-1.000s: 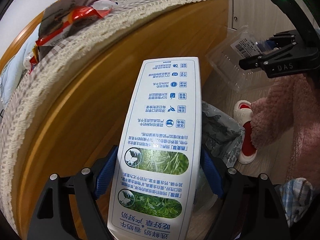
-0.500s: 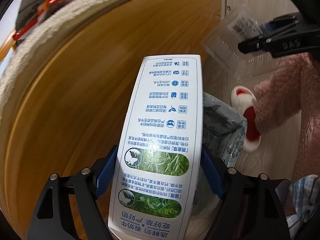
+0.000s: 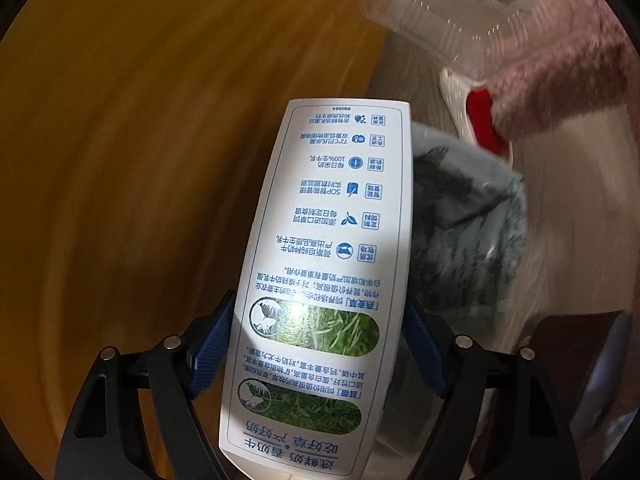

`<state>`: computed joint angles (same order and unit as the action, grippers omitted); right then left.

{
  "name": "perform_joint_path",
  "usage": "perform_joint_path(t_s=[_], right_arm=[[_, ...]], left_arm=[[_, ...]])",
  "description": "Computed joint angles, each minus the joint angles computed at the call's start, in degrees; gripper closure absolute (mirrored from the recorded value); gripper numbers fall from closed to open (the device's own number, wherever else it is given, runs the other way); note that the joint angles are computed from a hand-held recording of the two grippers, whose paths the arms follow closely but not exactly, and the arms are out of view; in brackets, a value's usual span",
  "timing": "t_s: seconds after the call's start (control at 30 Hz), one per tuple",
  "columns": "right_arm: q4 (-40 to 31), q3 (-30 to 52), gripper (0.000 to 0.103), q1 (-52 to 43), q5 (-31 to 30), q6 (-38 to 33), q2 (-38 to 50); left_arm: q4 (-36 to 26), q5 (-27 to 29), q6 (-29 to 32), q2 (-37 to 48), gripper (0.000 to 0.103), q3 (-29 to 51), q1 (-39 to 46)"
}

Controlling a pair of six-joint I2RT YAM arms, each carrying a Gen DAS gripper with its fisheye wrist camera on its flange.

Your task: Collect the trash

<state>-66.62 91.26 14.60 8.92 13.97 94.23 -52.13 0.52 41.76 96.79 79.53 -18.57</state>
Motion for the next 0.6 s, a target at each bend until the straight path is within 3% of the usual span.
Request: perform_joint_path(t_s=[0.43, 0.6], right_arm=[[-0.9, 1.7, 0.044, -0.8, -0.7, 0.6, 6.5], [-1.4, 3.3, 0.044, -1.7, -2.0, 0.0, 9.0]], left_arm=[[9.5, -0.3, 6.4, 3.8, 0.028, -6.7, -2.5], [15.9, -1.8, 11.4, 4.1, 0.028, -10.5, -4.1]])
